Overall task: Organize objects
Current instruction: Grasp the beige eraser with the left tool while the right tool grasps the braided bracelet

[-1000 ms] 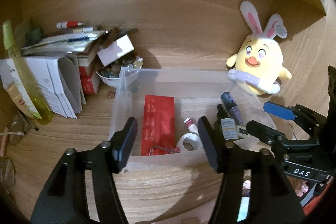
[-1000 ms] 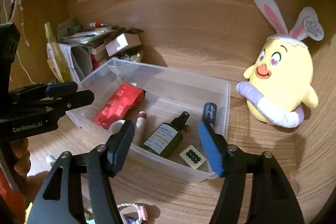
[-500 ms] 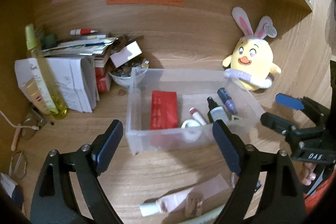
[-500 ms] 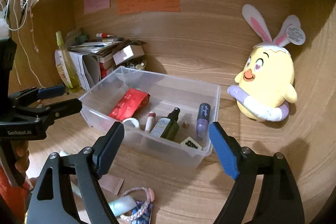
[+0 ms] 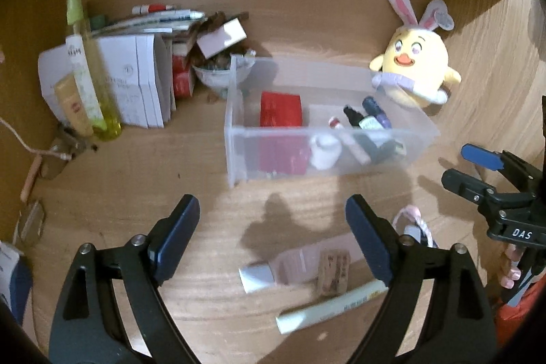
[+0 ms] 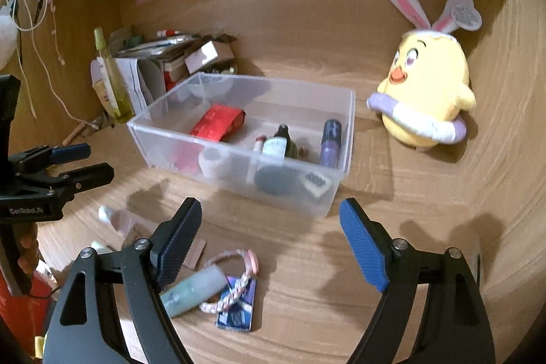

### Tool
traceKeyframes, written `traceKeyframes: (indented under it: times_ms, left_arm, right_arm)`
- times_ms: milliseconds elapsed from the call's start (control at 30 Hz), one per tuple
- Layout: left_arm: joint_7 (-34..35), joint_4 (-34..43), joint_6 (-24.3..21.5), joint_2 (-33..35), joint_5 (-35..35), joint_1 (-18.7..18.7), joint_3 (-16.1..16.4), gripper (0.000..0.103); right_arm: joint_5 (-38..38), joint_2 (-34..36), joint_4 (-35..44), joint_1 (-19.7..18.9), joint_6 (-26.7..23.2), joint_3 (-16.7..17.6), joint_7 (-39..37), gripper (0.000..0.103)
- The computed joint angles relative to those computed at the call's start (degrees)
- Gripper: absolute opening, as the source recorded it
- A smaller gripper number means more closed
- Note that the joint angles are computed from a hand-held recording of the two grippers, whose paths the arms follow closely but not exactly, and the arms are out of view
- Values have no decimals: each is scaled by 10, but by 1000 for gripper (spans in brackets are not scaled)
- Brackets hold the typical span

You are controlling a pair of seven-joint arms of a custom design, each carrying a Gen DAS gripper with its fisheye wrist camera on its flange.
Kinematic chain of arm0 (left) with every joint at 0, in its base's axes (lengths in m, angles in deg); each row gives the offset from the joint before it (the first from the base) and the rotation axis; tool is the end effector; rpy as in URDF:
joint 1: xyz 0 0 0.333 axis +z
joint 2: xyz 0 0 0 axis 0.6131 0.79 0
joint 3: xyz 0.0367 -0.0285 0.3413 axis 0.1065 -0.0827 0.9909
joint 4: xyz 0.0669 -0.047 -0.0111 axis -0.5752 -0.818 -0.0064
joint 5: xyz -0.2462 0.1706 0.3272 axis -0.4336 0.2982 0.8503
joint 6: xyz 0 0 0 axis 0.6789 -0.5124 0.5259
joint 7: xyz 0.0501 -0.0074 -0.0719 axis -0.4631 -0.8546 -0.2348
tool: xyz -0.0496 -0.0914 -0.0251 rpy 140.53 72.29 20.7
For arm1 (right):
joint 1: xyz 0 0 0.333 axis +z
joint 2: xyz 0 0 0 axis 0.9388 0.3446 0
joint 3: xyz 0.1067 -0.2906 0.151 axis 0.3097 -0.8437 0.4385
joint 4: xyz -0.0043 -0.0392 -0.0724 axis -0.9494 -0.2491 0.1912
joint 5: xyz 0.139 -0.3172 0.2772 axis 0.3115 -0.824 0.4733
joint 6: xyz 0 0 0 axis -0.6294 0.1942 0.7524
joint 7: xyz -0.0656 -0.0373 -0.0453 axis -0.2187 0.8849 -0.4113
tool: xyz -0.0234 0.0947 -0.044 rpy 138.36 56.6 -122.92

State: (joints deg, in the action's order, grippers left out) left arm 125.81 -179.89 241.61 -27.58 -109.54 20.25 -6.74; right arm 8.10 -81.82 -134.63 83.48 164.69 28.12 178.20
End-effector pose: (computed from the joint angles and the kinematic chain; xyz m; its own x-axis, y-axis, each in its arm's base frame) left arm 0.4852 -0.1712 0.5194 -0.3529 -0.9293 0.1092 -0.6739 0.1715 -0.7187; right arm 0.4530 0.2971 0.5453 0.0894 -0.9957 -0.0249 -0.6435 -0.0386 -0.7645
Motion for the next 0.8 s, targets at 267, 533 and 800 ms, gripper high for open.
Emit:
traceKeyframes:
  times_ms: [267, 533, 800]
  left_arm:
    - [15, -35, -1, -26, -20, -27, 6, 76]
    - [14, -46, -16, -29, -12, -39, -3, 56]
    - [16, -32, -32, -3, -19, -37, -11, 50]
  right_arm:
    - [3, -17, -35, 5, -7, 3, 16, 80]
    - [65, 1, -39, 25, 19, -16, -44, 60]
    - [130, 41, -14, 48, 12, -36, -129, 38]
